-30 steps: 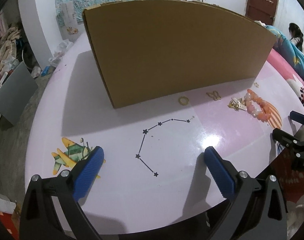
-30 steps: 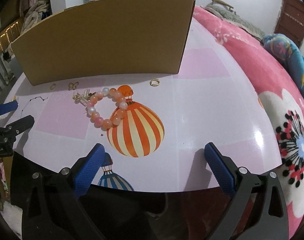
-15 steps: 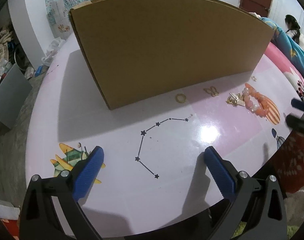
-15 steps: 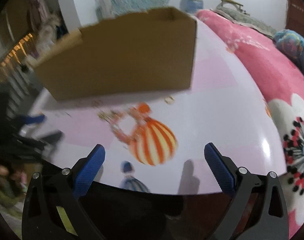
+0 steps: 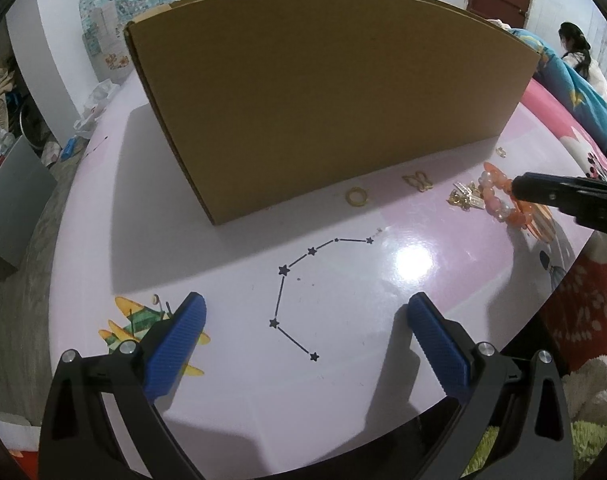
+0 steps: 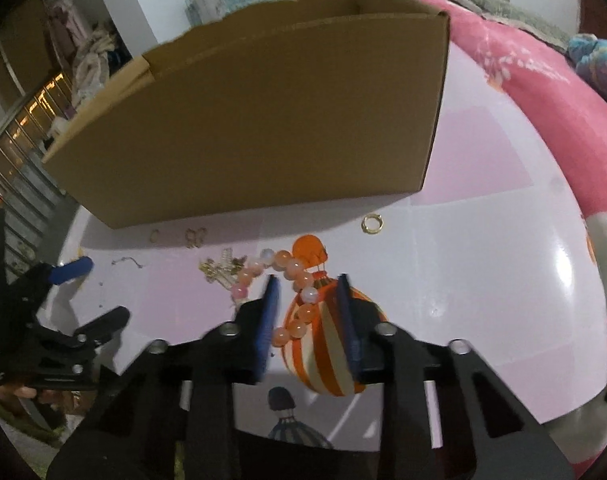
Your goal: Organize jewelry
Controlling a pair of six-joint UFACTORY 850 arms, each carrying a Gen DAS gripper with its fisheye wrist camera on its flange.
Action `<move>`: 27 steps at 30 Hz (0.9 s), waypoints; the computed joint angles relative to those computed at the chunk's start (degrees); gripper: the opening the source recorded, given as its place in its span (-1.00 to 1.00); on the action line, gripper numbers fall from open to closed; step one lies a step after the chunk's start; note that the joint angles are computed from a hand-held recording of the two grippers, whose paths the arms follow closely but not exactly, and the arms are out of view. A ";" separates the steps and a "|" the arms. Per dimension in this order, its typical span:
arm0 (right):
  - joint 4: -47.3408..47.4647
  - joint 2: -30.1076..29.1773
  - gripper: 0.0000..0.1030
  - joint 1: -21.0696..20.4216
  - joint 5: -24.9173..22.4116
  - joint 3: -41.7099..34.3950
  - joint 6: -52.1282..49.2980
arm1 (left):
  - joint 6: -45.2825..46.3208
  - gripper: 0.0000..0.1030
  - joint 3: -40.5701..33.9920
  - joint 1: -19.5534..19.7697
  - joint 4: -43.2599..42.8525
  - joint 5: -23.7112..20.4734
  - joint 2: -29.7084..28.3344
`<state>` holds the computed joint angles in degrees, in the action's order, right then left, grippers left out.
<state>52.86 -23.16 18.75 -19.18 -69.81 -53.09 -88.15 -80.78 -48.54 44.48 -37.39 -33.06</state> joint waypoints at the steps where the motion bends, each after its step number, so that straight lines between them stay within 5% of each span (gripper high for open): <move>1: -1.72 -0.15 -0.58 0.30 0.50 -0.11 0.93 | 0.04 0.92 0.06 0.05 0.06 0.06 0.04; 6: -11.28 -0.05 -0.86 1.78 3.51 -0.18 6.61 | 0.00 0.92 0.59 0.30 1.01 0.84 0.24; 15: 10.32 3.70 -0.86 -0.99 -2.97 0.79 -9.68 | -0.45 0.92 1.12 0.34 2.04 1.30 0.53; 27: 8.00 3.18 -0.86 -5.40 -2.32 -0.96 -4.09 | -0.16 0.92 1.45 0.25 1.75 1.43 0.76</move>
<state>60.87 -19.97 13.35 -21.50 -70.77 -57.18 -88.31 -79.33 -48.29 46.22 -35.95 -32.30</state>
